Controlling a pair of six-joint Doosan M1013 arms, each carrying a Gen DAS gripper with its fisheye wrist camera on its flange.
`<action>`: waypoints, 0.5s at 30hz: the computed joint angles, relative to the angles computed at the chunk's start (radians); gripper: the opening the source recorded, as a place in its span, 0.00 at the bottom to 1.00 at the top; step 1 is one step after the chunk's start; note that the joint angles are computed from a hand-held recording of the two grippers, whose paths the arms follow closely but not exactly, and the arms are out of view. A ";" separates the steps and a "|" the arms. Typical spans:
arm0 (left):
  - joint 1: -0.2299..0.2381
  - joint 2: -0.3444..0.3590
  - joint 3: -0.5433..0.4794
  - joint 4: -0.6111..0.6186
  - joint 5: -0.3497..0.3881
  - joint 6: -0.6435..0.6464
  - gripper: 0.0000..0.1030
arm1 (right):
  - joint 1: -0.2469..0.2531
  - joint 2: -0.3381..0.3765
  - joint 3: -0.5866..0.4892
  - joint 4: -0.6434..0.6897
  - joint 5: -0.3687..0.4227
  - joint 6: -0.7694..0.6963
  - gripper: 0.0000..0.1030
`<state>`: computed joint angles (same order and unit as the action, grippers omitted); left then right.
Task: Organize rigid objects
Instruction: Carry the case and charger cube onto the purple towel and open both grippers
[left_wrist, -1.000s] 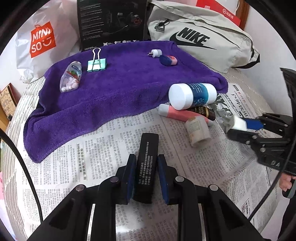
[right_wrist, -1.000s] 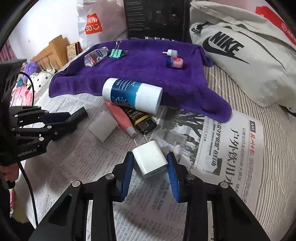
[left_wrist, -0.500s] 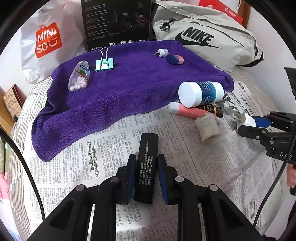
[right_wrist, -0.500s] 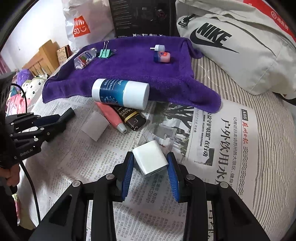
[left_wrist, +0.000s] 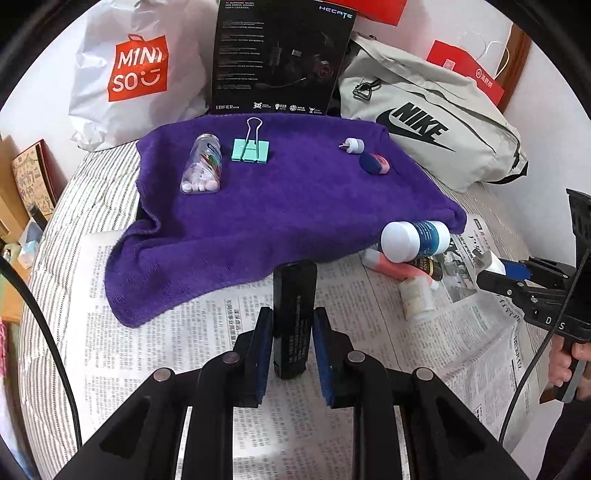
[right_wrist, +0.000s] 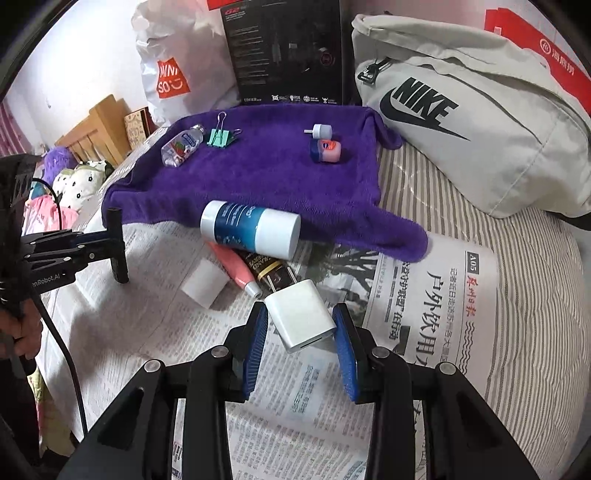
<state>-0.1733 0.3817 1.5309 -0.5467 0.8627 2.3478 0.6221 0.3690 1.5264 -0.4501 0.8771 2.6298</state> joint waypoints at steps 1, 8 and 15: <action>0.002 0.003 -0.004 -0.005 0.005 0.002 0.20 | -0.001 0.000 -0.001 0.001 0.000 0.002 0.35; 0.008 0.021 -0.025 -0.056 0.031 0.009 0.19 | -0.011 0.005 -0.006 0.013 -0.018 -0.008 0.35; 0.013 0.028 -0.031 -0.108 0.044 0.020 0.18 | -0.015 0.012 -0.010 0.038 -0.027 -0.030 0.35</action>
<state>-0.1602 0.4097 1.4994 -0.6546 0.9066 2.3681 0.6074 0.3809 1.5164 -0.4121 0.8496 2.6001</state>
